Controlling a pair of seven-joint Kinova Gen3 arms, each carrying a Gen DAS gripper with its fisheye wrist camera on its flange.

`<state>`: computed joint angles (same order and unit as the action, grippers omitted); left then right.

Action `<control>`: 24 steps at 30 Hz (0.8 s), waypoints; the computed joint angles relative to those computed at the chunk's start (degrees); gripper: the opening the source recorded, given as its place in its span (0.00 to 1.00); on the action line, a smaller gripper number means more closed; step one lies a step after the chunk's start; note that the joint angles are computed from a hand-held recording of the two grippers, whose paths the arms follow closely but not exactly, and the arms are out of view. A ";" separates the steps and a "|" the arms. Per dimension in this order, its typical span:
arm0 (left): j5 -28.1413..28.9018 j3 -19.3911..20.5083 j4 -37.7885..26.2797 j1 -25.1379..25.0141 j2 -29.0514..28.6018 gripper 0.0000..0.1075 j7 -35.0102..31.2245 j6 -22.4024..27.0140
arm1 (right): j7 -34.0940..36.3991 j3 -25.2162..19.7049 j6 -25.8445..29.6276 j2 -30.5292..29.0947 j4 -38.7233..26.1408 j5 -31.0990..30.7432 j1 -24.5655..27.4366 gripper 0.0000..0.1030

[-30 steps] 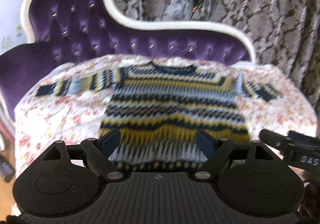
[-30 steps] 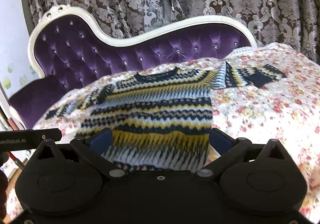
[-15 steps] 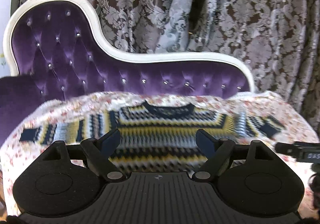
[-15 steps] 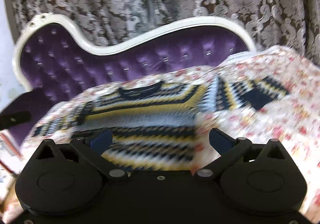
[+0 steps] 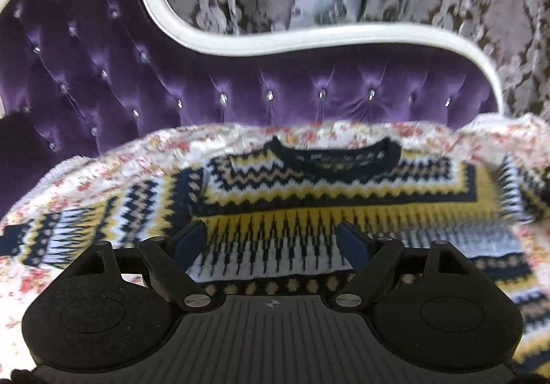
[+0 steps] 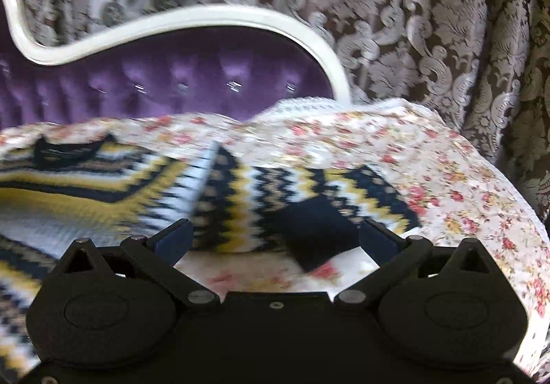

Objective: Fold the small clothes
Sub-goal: 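Move the right gripper to the sleeve cuff nearest it and grasp it, then lift the sleeve with the right gripper and lay it across the sweater body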

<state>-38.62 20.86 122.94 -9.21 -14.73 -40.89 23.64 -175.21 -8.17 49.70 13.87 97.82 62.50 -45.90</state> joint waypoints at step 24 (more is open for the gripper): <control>-30.65 -3.20 4.86 3.09 10.41 0.91 32.00 -7.57 | 5.59 3.74 -8.92 2.42 1.04 -2.80 4.50 0.12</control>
<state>-69.27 17.66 127.81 -6.12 -4.32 -8.89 16.07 -169.62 -4.42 40.78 16.29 98.86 59.70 -41.40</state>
